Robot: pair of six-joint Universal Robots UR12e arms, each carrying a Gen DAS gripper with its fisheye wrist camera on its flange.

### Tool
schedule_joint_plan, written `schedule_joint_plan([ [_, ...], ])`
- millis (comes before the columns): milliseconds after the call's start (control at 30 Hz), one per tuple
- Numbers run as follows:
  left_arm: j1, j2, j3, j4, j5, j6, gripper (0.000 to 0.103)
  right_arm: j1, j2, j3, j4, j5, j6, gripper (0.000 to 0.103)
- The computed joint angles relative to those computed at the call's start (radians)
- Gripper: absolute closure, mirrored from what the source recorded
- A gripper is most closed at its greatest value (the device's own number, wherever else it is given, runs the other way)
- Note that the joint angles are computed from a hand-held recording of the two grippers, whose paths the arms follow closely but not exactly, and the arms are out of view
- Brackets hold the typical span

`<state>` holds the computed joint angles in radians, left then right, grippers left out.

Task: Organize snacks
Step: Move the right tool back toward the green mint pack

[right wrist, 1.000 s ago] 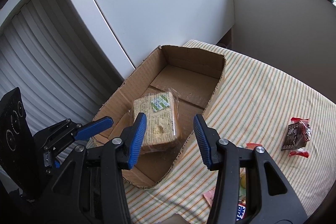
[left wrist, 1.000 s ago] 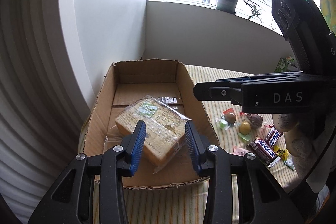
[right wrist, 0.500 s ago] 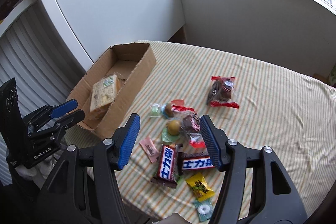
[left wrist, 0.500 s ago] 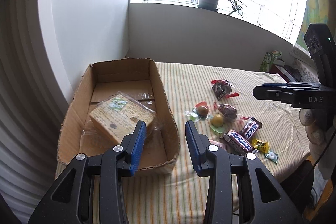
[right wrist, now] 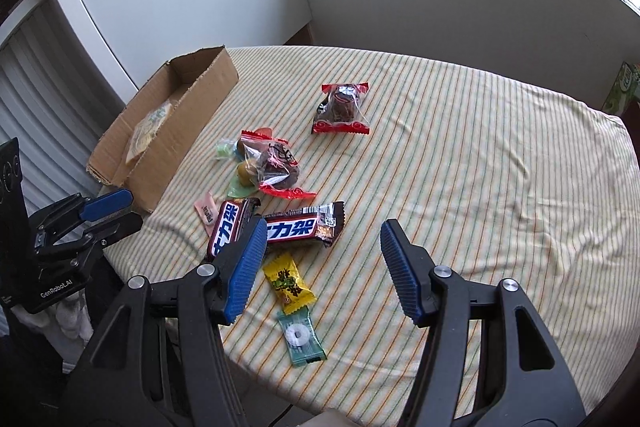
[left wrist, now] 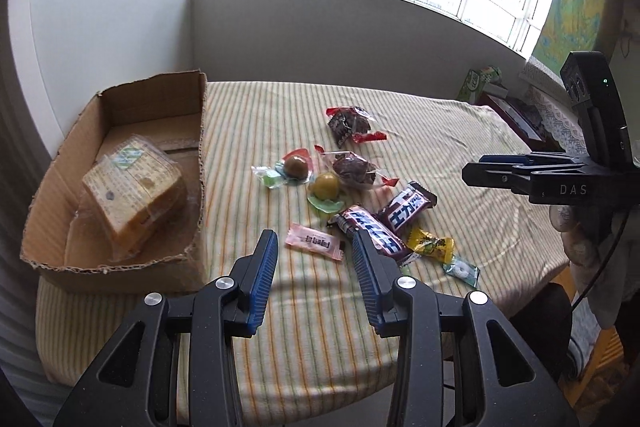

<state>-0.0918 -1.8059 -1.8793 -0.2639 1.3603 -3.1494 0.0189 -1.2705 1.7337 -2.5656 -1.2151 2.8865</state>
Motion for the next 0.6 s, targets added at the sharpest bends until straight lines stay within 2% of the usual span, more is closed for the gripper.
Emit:
schedule_joint_plan([
  [300, -0.015, -0.007, -0.005, -0.071, 0.02, 0.032, 0.065, 0.008, -0.028, 0.059, 0.05, -0.035, -0.141, 0.047],
  [400, -0.015, -0.012, -0.001, -0.094, 0.022, 0.044, 0.065, 0.011, -0.039, 0.08, 0.057, -0.043, -0.167, 0.047],
  [533, -0.014, -0.03, 0.017, -0.114, 0.02, 0.045, 0.065, 0.029, -0.04, 0.101, 0.023, -0.107, -0.192, 0.05],
  [600, -0.015, -0.037, 0.024, -0.121, 0.02, 0.054, 0.065, 0.031, -0.039, 0.105, 0.025, -0.113, -0.196, 0.051],
])
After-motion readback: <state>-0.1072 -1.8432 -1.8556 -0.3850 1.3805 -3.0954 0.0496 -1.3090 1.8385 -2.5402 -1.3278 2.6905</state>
